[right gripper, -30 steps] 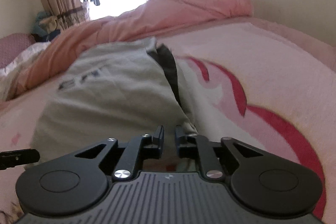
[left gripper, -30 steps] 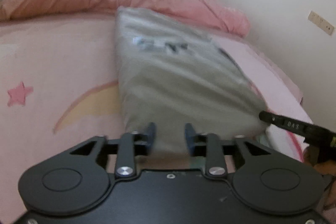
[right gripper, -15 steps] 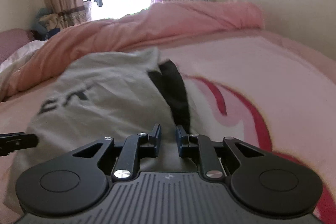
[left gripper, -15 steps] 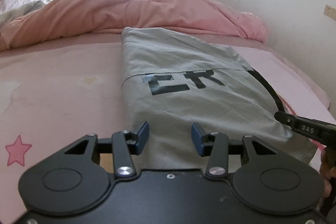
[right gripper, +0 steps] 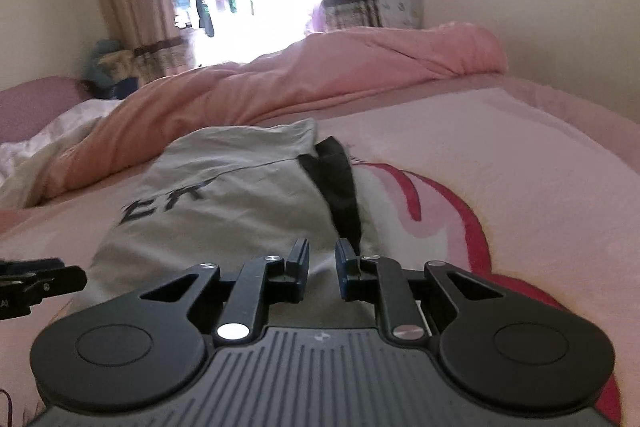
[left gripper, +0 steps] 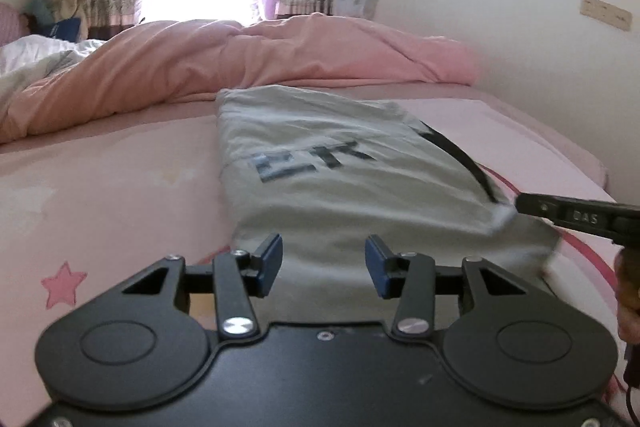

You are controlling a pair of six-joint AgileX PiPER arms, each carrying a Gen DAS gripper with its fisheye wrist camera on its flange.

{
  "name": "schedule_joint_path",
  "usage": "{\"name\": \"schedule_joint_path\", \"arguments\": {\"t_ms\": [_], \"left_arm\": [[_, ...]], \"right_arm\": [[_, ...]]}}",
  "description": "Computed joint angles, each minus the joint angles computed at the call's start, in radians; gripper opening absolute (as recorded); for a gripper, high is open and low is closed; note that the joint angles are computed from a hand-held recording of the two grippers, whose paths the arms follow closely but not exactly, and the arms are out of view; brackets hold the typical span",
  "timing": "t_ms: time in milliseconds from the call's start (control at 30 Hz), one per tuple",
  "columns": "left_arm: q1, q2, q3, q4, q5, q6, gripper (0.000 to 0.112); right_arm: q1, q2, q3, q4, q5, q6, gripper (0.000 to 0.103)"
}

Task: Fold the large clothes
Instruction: 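Straighten the folded jacket edge with the left gripper while the right gripper pinches the trim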

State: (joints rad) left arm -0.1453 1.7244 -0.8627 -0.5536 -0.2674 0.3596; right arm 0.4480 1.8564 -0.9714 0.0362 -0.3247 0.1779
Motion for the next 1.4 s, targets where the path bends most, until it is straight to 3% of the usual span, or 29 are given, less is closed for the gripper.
{"name": "schedule_joint_path", "arguments": {"t_ms": [67,167,300,367,467,567,633,700,900,1000,1067,1133,1200,1233,1300,1400], "left_arm": [[-0.013,-0.013,0.038,0.037,0.003,-0.058,0.045],[-0.030,0.006,0.058,-0.024,0.008,-0.021,0.044],[-0.057,0.048,0.075,-0.039,-0.051,0.001,0.044],[-0.056,0.070,0.092,0.038,-0.089,-0.082,0.045],[-0.064,0.083,0.119,0.078,-0.144,-0.106,0.047],[-0.050,0.047,0.100,0.061,-0.075,-0.094,0.046],[-0.028,-0.004,0.109,0.156,-0.041,-0.199,0.046],[-0.021,-0.038,0.115,0.144,-0.063,-0.182,0.047],[0.009,0.027,0.045,0.172,0.031,-0.192,0.047],[-0.034,0.070,0.082,0.090,-0.083,-0.063,0.048],[-0.044,0.073,0.082,0.076,-0.093,-0.026,0.050],[-0.002,0.040,0.067,0.203,-0.031,-0.148,0.052],[0.039,0.009,0.066,0.248,-0.043,-0.199,0.061],[0.051,0.015,0.048,0.222,-0.054,-0.165,0.074],[0.092,0.051,-0.031,0.124,-0.040,-0.056,0.080],[0.183,0.143,-0.201,0.211,0.123,-0.193,0.080]], "right_arm": [[0.008,-0.016,0.045,-0.007,-0.014,-0.007,0.020],[0.023,-0.007,0.074,0.082,-0.026,-0.105,0.020],[0.013,0.035,0.064,0.081,-0.011,-0.100,0.017],[0.009,0.049,0.085,0.048,-0.063,-0.065,0.016],[0.017,0.038,0.095,0.082,-0.064,-0.096,0.016],[0.023,0.013,0.071,0.155,-0.001,-0.160,0.017],[0.019,-0.018,0.085,0.119,-0.030,-0.117,0.019],[0.019,-0.026,0.077,0.106,-0.050,-0.109,0.022],[0.018,0.056,-0.004,0.159,0.024,-0.161,0.021],[0.016,0.081,0.027,0.104,-0.036,-0.116,0.020],[0.017,0.067,0.028,0.107,-0.025,-0.134,0.021],[-0.003,0.043,0.015,-0.008,0.006,-0.017,0.025],[-0.038,0.031,-0.003,-0.194,-0.030,0.183,0.032],[-0.055,0.037,-0.036,-0.257,-0.028,0.246,0.040],[-0.074,0.072,-0.129,-0.345,-0.006,0.324,0.042],[-0.098,0.171,-0.301,-0.621,0.037,0.618,0.042]]}}
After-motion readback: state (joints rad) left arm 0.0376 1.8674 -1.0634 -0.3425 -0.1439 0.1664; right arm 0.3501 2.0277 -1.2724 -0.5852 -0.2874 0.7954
